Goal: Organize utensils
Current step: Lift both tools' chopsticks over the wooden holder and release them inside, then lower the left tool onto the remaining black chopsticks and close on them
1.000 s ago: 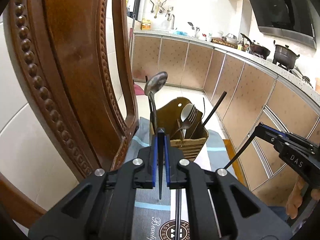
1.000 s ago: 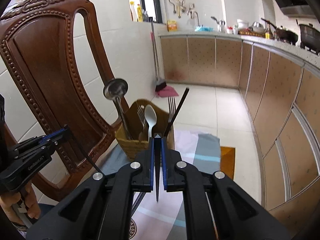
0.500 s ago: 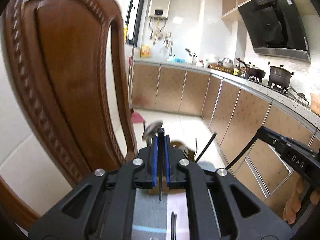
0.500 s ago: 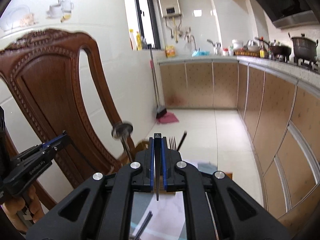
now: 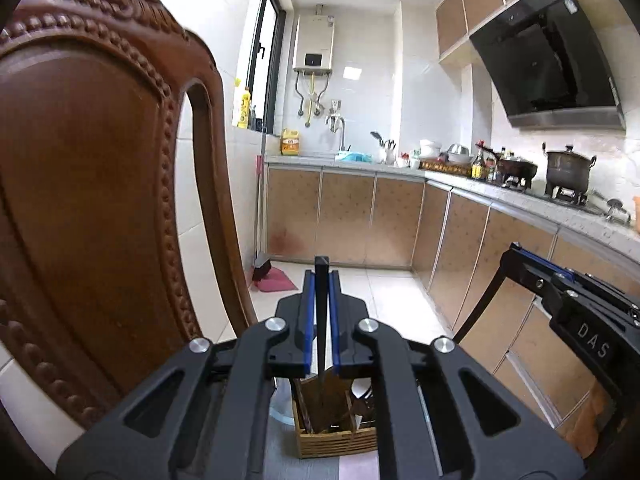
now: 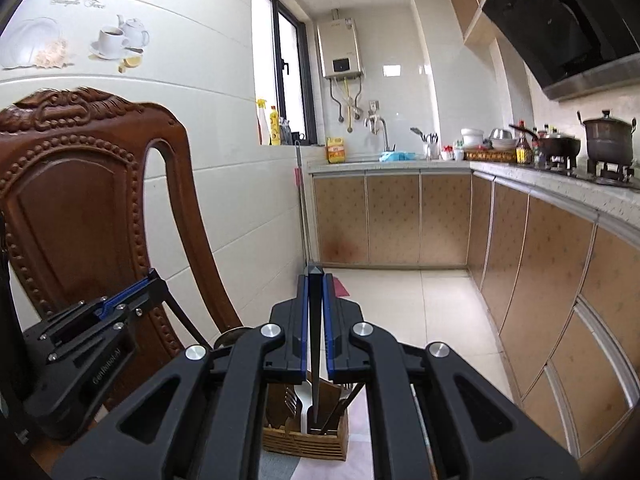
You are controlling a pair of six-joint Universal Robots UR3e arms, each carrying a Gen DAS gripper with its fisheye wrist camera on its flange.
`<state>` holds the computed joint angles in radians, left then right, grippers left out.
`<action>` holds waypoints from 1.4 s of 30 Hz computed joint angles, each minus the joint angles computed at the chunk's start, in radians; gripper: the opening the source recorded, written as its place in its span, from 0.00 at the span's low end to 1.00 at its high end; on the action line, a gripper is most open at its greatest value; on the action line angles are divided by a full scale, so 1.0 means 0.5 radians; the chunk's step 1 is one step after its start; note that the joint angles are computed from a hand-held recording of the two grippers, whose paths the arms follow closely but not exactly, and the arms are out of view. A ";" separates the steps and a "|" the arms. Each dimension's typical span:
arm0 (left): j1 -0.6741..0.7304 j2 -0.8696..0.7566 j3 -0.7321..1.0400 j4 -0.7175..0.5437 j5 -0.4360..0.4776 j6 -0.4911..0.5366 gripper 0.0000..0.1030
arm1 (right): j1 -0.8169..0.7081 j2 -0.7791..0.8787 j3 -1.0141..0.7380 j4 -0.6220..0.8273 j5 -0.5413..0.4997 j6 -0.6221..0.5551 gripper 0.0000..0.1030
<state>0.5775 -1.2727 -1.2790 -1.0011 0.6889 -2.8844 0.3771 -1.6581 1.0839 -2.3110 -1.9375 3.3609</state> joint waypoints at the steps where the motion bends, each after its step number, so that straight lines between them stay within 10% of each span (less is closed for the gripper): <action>1: -0.063 -0.042 -0.002 0.059 0.062 -0.013 0.06 | -0.029 0.010 0.032 -0.037 0.029 0.007 0.07; 25: -0.520 -0.596 -0.131 0.404 0.526 -0.061 0.07 | -0.351 0.064 0.624 -0.335 0.480 0.146 0.07; 31: -0.368 -0.386 -0.266 0.280 0.399 0.006 0.38 | -0.355 -0.125 0.767 -0.296 0.494 0.180 0.44; 34: -0.118 -0.052 -0.437 -0.144 0.176 0.308 0.52 | -0.354 -0.335 0.873 -0.204 0.485 0.176 0.46; 37: 0.214 0.415 -0.678 -0.974 0.041 1.047 0.58 | -0.368 -0.745 1.189 -0.117 0.481 0.240 0.55; 42: 0.107 0.589 -1.091 -1.278 0.451 1.366 0.56 | -0.258 -1.062 1.604 0.210 0.410 0.379 0.55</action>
<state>0.6308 -0.9784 -1.8244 -1.6400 0.9145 -2.2015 0.2481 -2.1889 1.8859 -2.2062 -1.7323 3.5503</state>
